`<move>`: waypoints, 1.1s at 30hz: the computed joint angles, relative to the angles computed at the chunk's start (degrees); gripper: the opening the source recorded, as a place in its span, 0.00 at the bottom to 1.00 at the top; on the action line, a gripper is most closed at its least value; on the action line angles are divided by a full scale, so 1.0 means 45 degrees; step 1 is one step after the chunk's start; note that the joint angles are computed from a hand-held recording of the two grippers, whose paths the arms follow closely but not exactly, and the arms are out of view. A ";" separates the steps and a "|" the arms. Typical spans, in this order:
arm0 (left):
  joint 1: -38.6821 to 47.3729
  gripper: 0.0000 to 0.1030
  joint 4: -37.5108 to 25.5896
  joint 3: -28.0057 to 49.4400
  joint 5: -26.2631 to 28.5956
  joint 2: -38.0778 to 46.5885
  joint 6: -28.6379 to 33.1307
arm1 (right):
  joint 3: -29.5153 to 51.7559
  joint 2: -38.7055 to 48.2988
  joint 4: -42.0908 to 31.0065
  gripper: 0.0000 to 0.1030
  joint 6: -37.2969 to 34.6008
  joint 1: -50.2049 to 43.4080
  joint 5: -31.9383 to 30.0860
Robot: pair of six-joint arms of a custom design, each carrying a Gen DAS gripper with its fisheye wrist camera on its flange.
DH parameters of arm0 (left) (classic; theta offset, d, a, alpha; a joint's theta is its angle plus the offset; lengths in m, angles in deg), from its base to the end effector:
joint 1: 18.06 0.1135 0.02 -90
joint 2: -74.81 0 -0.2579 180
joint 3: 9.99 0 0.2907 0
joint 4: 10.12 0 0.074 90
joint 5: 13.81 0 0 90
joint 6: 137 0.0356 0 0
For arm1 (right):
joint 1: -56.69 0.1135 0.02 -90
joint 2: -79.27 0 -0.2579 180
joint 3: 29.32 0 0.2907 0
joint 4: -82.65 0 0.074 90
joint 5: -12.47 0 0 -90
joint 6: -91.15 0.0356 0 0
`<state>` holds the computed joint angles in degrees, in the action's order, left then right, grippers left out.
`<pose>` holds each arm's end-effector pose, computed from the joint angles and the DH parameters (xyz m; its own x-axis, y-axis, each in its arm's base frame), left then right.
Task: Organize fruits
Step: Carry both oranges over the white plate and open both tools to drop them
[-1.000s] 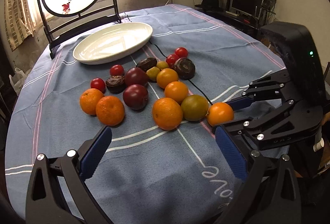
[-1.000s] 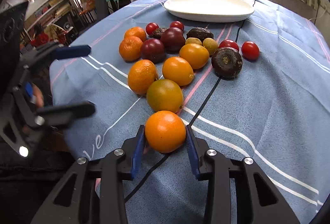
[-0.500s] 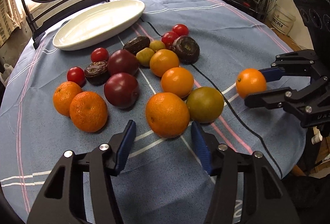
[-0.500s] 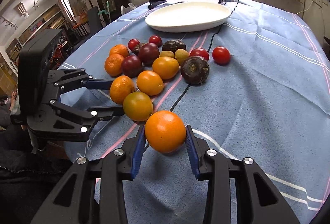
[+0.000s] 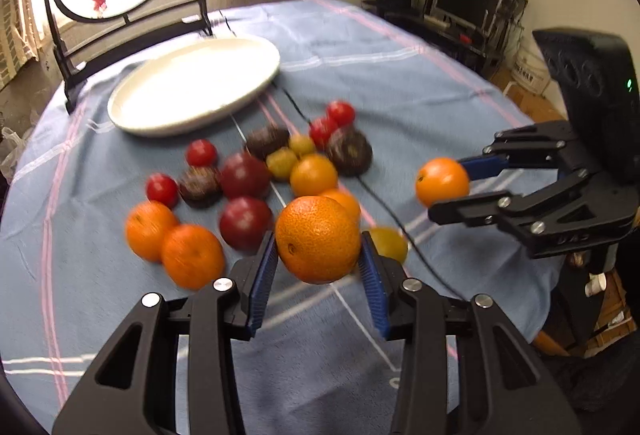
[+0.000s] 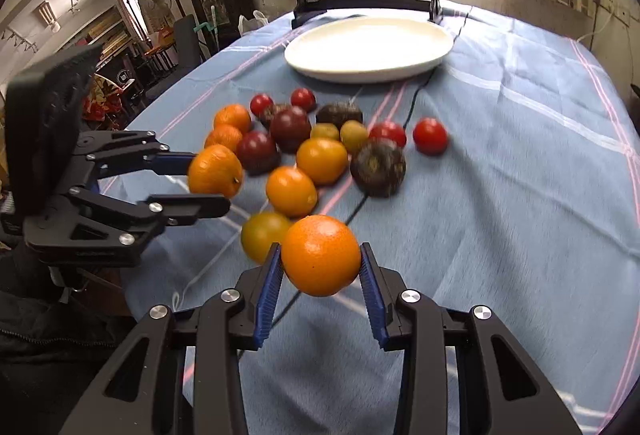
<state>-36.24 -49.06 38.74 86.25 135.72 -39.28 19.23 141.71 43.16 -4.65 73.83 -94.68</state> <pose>0.2329 -0.0830 0.1926 -0.6776 0.3618 -0.6403 0.5070 0.8605 -0.0504 0.2332 0.0829 0.1857 -0.7176 -0.3224 -0.6174 -0.5249 0.8329 0.1752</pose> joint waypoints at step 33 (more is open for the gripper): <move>0.2716 0.65 0.0543 0.7925 -0.0913 0.8386 -0.1011 | 0.9851 0.9697 0.0306 0.61 0.0661 0.0157 0.1294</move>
